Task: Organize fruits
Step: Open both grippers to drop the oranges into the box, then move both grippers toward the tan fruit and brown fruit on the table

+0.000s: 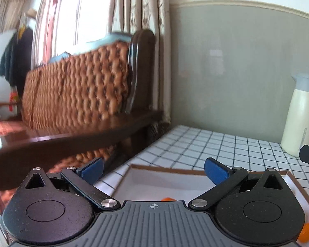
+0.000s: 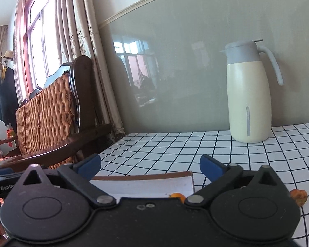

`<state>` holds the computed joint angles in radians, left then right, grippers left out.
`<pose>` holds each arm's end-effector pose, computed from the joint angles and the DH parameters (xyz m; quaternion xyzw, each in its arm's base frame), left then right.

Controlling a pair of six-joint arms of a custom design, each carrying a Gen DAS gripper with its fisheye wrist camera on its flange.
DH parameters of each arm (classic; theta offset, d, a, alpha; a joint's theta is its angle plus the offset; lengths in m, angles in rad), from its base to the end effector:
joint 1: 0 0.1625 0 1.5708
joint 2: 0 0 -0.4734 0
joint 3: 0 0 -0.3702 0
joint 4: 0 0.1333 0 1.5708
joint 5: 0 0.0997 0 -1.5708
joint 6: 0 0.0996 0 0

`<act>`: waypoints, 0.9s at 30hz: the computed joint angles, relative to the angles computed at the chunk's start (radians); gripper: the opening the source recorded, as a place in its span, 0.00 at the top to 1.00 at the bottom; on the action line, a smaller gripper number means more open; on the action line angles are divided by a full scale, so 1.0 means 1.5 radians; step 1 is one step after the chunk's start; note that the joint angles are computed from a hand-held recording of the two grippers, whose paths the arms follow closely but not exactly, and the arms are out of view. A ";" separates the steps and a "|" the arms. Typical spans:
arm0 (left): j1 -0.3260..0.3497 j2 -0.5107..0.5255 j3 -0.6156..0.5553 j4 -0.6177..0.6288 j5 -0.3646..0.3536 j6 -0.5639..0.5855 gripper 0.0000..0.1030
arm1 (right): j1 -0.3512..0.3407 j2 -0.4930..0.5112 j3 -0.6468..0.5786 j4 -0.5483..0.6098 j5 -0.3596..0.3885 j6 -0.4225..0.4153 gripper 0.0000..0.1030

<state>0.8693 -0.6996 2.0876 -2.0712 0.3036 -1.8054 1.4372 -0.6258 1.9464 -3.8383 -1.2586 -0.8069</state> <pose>-0.1583 -0.5412 0.0448 0.0143 0.6367 -0.6122 0.4686 0.0811 -0.6269 0.1067 0.3573 -0.8064 0.4642 0.0807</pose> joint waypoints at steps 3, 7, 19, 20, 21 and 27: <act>-0.005 0.004 0.012 -0.050 0.005 0.041 0.00 | -0.002 0.000 0.003 0.000 0.000 0.004 0.06; -0.012 0.013 0.026 -0.106 0.002 0.080 0.00 | -0.007 -0.004 0.016 -0.004 0.012 -0.003 0.06; -0.021 0.019 0.025 -0.093 -0.032 0.092 0.00 | -0.019 -0.024 0.048 0.020 0.002 -0.066 0.06; -0.022 0.020 0.025 -0.090 -0.037 0.091 0.00 | -0.020 -0.026 0.050 0.018 0.000 -0.069 0.06; -0.023 0.020 0.024 -0.083 -0.041 0.088 0.00 | -0.022 -0.028 0.054 0.014 -0.002 -0.074 0.06; -0.040 0.031 0.036 -0.115 -0.061 0.099 0.00 | -0.031 -0.051 0.071 0.034 -0.007 -0.085 0.06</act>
<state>0.8093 -0.6524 2.1408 -2.2436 0.2128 -1.6569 1.3903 -0.7029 2.0522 -3.7880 -1.2698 -0.9339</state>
